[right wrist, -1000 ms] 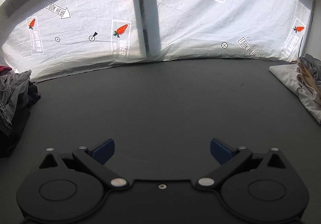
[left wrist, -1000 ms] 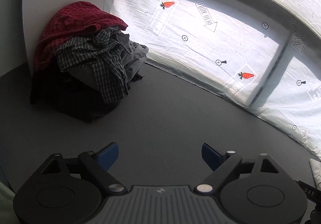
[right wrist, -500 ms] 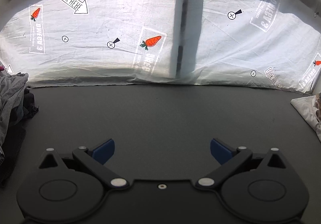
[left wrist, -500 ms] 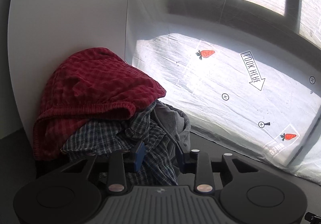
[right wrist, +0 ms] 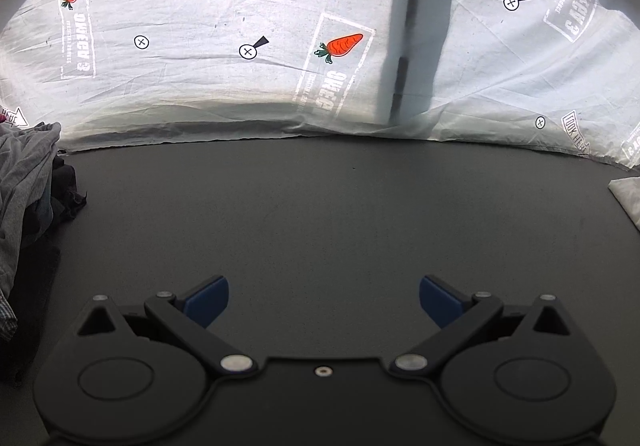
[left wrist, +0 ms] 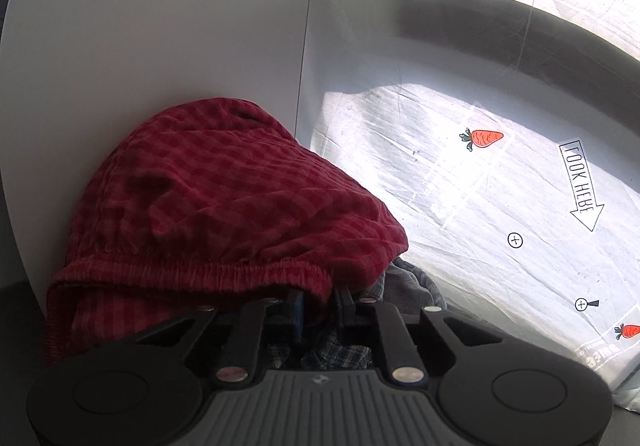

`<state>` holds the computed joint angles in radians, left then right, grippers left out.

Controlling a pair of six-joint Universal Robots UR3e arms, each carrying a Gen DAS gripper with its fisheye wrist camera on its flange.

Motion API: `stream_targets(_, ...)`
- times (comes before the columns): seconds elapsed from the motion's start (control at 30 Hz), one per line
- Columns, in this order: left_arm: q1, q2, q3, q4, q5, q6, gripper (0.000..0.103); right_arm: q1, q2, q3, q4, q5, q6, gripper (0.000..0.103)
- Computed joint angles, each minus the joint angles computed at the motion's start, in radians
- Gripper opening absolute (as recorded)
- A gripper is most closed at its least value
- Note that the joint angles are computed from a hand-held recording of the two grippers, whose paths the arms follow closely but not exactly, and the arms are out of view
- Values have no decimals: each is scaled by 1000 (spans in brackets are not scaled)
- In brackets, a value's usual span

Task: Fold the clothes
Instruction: 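Reach the left gripper into the clothes pile and grasp the red gingham pants, then pull the red pants out with the left gripper and lay them on the table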

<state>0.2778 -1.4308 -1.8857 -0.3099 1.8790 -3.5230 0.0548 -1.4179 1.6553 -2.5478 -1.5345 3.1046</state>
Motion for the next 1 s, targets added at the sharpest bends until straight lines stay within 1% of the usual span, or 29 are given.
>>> stream_targets(0.03, 2, 1, -4, 13, 1, -3, 4, -11, -8, 9, -3, 11, 0, 103)
stream_targets(0.1, -49, 13, 6, 42, 48, 5, 3, -43, -30, 36, -20, 42, -4, 103)
stream_targets(0.23, -255, -16, 123, 11, 157, 34, 3, -141, -108, 126, -60, 131, -21, 103)
stream_targets(0.27, -316, -37, 165, -4, 187, 36, 3, -177, -133, 154, -61, 165, -31, 103)
stream_targets(0.37, -502, -130, 299, -37, 230, 1, 3, -309, -226, 234, -25, 282, -86, 103)
stream_targets(0.43, -631, -227, 420, -83, 256, -48, 3, -431, -311, 288, 20, 368, -161, 103)
stream_targets(0.47, -702, -297, 512, -131, 253, -78, 3, -501, -355, 311, 50, 411, -205, 103)
stream_targets(0.53, -799, -416, 668, -203, 217, -108, 3, -660, -443, 351, 120, 491, -301, 103)
stream_targets(0.57, -844, -511, 773, -227, 138, -114, 3, -746, -479, 365, 161, 527, -348, 103)
stream_targets(0.6, -872, -574, 872, -293, 98, -135, 5, -825, -505, 374, 198, 557, -390, 103)
stream_targets(0.63, -892, -650, 976, -348, 11, -148, 9, -894, -517, 380, 226, 573, -419, 103)
stream_targets(0.67, -922, -733, 1081, -413, -53, -182, 12, -972, -513, 378, 254, 583, -445, 103)
stream_targets(0.7, -944, -818, 1186, -462, -130, -205, 18, -1025, -494, 368, 269, 584, -453, 103)
stream_targets(0.73, -959, -877, 1281, -534, -162, -222, 30, -1069, -472, 356, 277, 586, -452, 103)
stream_targets(0.77, -984, -926, 1348, -586, -184, -230, 39, -1109, -449, 345, 281, 590, -451, 103)
stream_targets(0.8, -997, -945, 1377, -610, -184, -231, 41, -1146, -433, 340, 282, 603, -457, 103)
stream_targets(0.87, -1039, -945, 1354, -624, -155, -251, 44, -1201, -404, 331, 278, 624, -476, 103)
stream_targets(0.93, -1057, -877, 1222, -587, -128, -308, 46, -1222, -385, 319, 282, 633, -499, 103)
stream_targets(0.97, -1061, -824, 1136, -572, -109, -354, 46, -1232, -381, 315, 301, 643, -521, 103)
stream_targets(1.0, -1057, -794, 1091, -563, -100, -376, 46, -1242, -379, 312, 325, 653, -545, 103)
